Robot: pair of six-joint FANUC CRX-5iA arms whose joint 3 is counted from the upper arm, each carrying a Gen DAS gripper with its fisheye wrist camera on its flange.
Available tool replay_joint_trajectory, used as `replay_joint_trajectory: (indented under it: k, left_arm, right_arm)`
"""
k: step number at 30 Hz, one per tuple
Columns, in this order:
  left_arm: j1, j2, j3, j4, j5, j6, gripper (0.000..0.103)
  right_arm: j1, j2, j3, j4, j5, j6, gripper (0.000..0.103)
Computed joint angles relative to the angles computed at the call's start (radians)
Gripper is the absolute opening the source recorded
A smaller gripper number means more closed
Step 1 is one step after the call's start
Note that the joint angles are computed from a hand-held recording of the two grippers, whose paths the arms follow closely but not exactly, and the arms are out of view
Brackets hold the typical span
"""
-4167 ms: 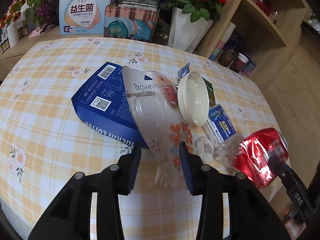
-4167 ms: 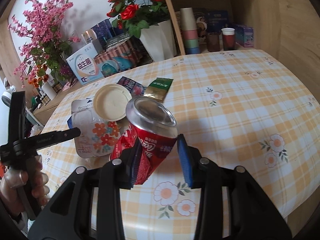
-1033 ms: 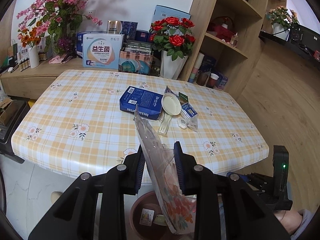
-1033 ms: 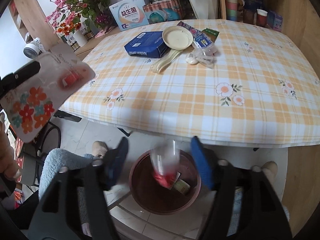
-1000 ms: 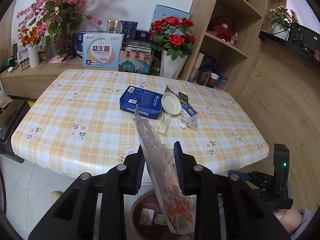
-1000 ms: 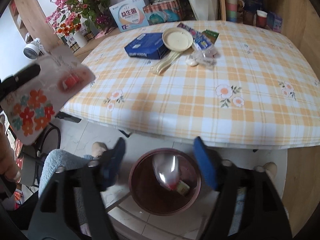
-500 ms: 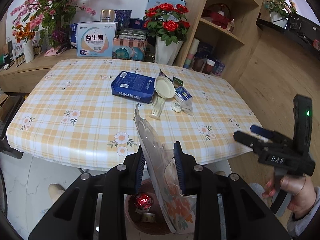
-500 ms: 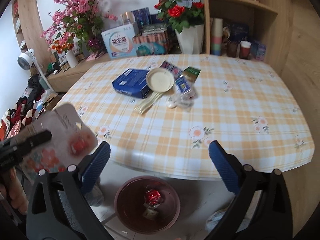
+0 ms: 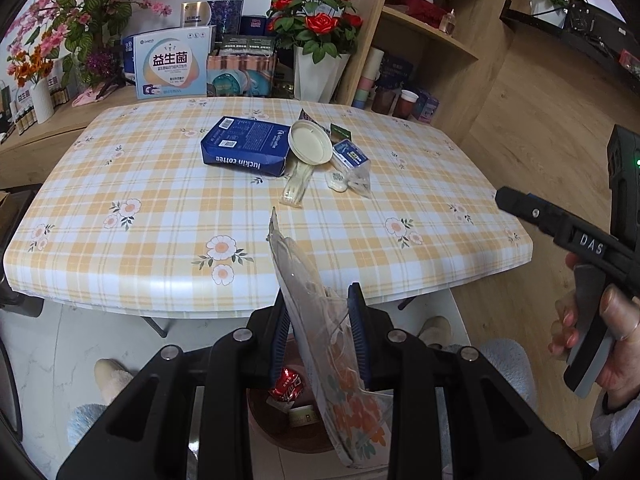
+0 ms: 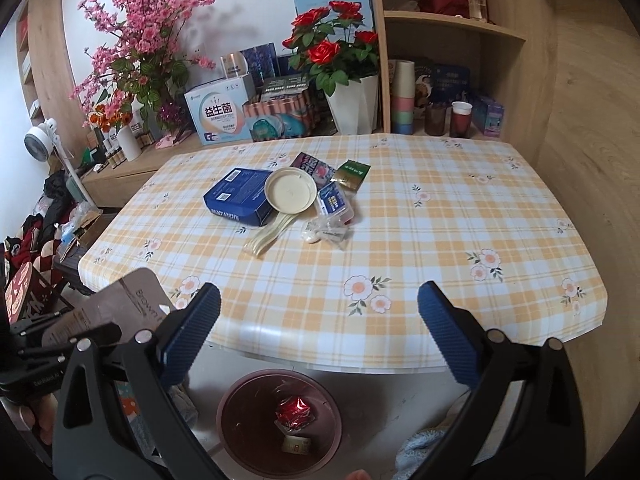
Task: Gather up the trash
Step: 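Release the red can into the bin with the right gripper while the left holds the bag above it, then open the left gripper to drop the clear plastic bag into the bin, then grasp the blue Luckin coffee box with the left gripper while the right grasps the white round lid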
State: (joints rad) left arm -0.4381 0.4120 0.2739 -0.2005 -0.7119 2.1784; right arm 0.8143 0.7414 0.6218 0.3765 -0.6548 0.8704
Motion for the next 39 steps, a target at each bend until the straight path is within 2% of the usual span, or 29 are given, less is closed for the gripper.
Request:
replay_joint_trajectory:
  k: [12, 13, 14, 16, 20, 26, 31, 39]
  left_arm:
    - [0.001, 0.053, 0.011, 0.078, -0.045, -0.073, 0.03]
    - [0.003, 0.053, 0.004, 0.095, -0.036, -0.086, 0.037]
    - [0.003, 0.052, -0.002, 0.104, -0.027, -0.094, 0.048]
    - [-0.005, 0.051, 0.0, 0.084, -0.021, -0.085, 0.06]
    - [-0.01, 0.052, 0.003, 0.078, -0.012, -0.088, 0.077]
    - [-0.02, 0.037, 0.037, -0.049, -0.048, 0.019, 0.091]
    - [-0.007, 0.013, 0.058, -0.161, -0.083, 0.115, 0.093]
    - [0.022, -0.002, 0.096, -0.266, -0.12, 0.172, 0.093]
  right_arm:
    - [-0.017, -0.006, -0.032, 0.012, 0.035, -0.021, 0.097]
    - [-0.018, -0.003, -0.026, 0.004, 0.029, -0.013, 0.097]
    - [-0.019, -0.001, -0.024, 0.001, 0.025, -0.011, 0.097]
    - [-0.02, 0.0, -0.024, 0.0, 0.022, -0.01, 0.097]
    - [-0.021, -0.002, -0.032, 0.009, 0.023, -0.022, 0.097]
    - [-0.02, -0.017, -0.062, 0.04, 0.035, -0.05, 0.097]
    - [-0.021, -0.015, -0.064, 0.052, 0.034, -0.057, 0.097]
    - [-0.022, 0.019, -0.014, 0.054, -0.003, -0.04, 0.097]
